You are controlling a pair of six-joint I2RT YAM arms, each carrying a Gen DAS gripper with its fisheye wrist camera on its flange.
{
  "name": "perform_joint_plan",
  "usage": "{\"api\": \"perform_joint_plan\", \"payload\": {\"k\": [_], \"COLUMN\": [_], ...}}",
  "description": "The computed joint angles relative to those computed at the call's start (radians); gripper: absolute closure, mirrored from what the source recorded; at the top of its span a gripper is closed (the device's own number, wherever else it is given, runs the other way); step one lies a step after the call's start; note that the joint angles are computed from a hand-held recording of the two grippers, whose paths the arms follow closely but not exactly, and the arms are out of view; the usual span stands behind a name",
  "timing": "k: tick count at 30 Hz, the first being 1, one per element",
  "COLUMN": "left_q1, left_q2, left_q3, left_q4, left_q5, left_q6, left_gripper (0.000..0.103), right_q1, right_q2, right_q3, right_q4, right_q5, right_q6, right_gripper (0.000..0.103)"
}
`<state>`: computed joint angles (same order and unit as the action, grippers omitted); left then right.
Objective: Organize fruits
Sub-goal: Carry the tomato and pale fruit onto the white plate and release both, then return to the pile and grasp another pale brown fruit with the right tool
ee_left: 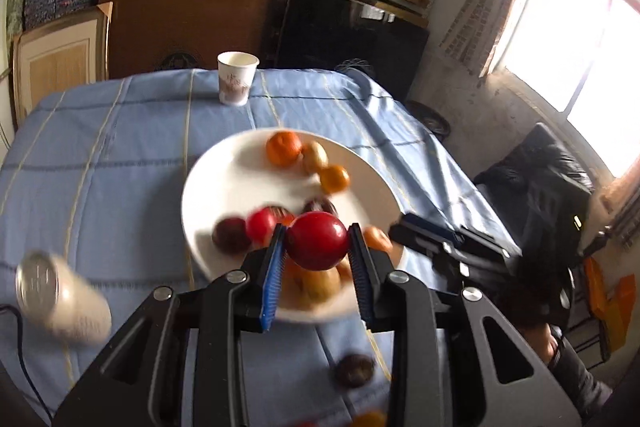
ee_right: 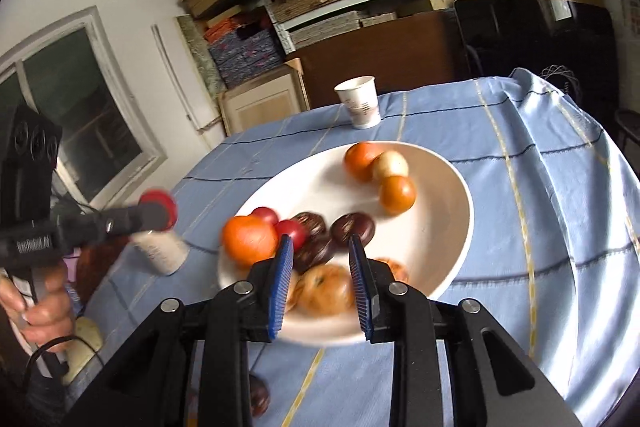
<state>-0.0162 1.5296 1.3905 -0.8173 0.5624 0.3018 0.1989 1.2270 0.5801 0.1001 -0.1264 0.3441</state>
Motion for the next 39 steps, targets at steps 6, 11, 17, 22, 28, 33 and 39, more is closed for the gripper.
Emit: {"api": "perform_joint_plan", "payload": {"k": [6,11,17,22,28,33,39], "left_q1": [-0.13,-0.152,-0.099,-0.008,0.147,0.277,0.341], "left_q2": [0.221,0.274,0.145,-0.079,-0.227,-0.237,-0.317], "left_q3": [0.219,0.231,0.091,-0.123,-0.325,-0.407,-0.529], "left_q4": [-0.017,0.007,0.101,0.18,0.213,0.209,0.279], "left_q5": [-0.178,-0.224,-0.154,-0.097,-0.001,0.07,0.027], "left_q6": [-0.094,-0.119,-0.157,-0.127,-0.07,-0.06,-0.052], "left_gripper": [0.073,0.072,0.02,0.007,0.005,0.005,0.005], "right_q1": [-0.039,-0.036,0.015,0.082,0.175,0.224,0.313], "right_q2": [0.105,0.13,0.046,-0.089,-0.179,-0.253,-0.307], "right_q3": [0.056,0.076,0.057,0.017,-0.027,-0.064,-0.106], "right_q4": [0.022,0.007,-0.051,-0.098,-0.142,-0.199,-0.28], "right_q5": [-0.041,-0.03,0.032,0.091,0.195,0.227,0.318], "right_q6": [0.004,-0.005,-0.023,-0.031,-0.045,-0.068,-0.054], "right_gripper": [0.074,0.074,0.045,0.04,0.038,0.031,0.029]}}
